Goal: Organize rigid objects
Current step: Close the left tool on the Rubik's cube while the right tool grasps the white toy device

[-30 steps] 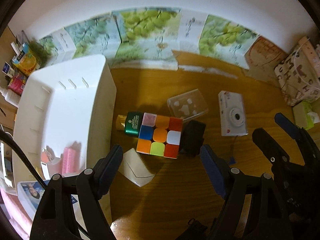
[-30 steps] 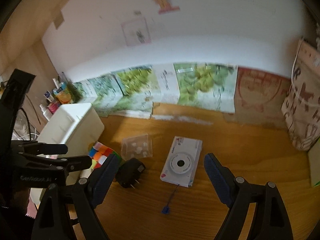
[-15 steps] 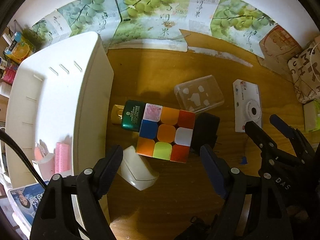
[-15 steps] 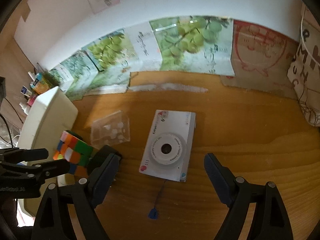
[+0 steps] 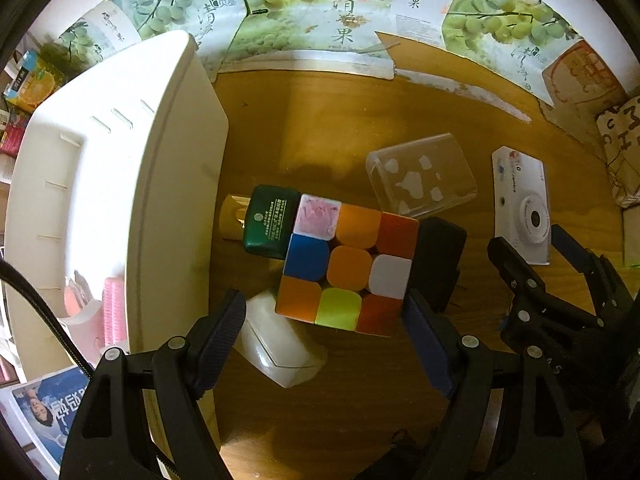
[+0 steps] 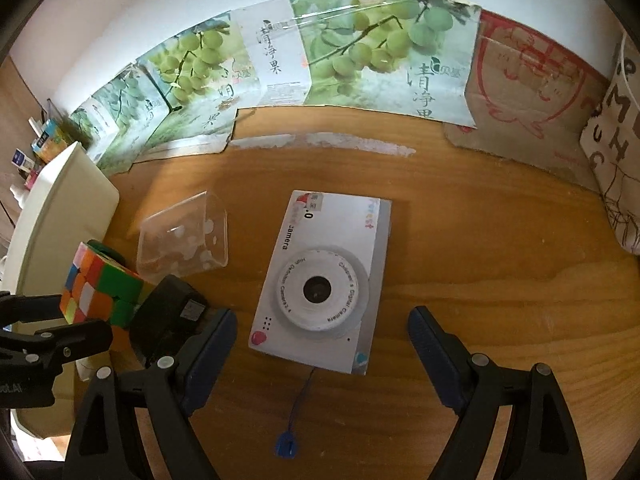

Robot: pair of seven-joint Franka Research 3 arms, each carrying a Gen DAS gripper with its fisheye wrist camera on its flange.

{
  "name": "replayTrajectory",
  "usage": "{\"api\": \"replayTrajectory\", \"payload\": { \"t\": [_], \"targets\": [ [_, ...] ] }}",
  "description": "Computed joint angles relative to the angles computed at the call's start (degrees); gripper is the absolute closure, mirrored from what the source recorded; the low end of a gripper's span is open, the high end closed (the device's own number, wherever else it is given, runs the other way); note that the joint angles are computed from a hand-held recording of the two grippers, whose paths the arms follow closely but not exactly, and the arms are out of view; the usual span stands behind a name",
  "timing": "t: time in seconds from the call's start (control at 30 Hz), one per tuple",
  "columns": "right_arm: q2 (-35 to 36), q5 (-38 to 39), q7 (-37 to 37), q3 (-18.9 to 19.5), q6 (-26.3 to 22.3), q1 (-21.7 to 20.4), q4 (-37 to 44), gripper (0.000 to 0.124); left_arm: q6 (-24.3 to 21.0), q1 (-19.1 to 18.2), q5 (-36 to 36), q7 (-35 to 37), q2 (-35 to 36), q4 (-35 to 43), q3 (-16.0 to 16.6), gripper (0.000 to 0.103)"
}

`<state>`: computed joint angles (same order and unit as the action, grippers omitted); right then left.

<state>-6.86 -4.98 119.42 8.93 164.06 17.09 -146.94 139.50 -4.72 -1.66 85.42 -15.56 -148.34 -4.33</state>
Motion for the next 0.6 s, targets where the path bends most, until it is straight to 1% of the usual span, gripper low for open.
{"api": "replayTrajectory", "payload": {
  "t": [0.17,0.23,0.27,0.3,0.37,0.43,0.47,0.53,0.6],
  "targets": [
    [1.0,-10.6,6.9,1.7,-1.9,-1.9,1.6,0.036,-0.2,-0.1,0.5,0.1,1.7,1.3,-0.3,0.023],
    [1.5,-15.4,10.3,1.8,-1.9,-2.2,2.1,0.036,-0.9,-0.4,-1.1,1.2,2.7,1.9,0.0,0.027],
    [1.8,-17.8,11.8,1.9,-2.6,-2.2,2.6,0.036,-1.4,-0.2,-1.1,0.7,3.3,2.3,-0.2,0.03],
    [2.0,-19.8,12.9,1.8,-3.0,-2.1,2.9,0.037,-0.8,0.1,0.1,-0.4,3.3,2.0,-0.7,0.033],
    [2.0,-21.5,14.0,1.1,-1.7,-1.7,2.7,0.044,-0.7,0.2,0.1,-0.4,3.6,2.3,-0.7,0.033],
    [2.0,-22.3,13.8,0.6,-0.5,-1.4,2.5,0.054,-0.6,0.2,-0.3,0.0,3.8,2.5,-0.6,0.034],
    [2.0,-22.4,13.5,0.5,0.0,-1.3,2.4,0.056,-0.6,0.3,-0.2,0.1,3.9,2.6,-0.7,0.035],
    [2.0,-22.2,13.1,0.3,-0.1,-1.2,2.5,0.056,0.0,0.3,-0.1,0.6,3.9,2.5,-0.7,0.04],
    [2.0,-21.6,12.6,0.1,-0.2,-1.0,2.6,0.056,0.3,0.2,-0.2,0.4,3.3,2.0,-0.9,0.041]
  ]
}}
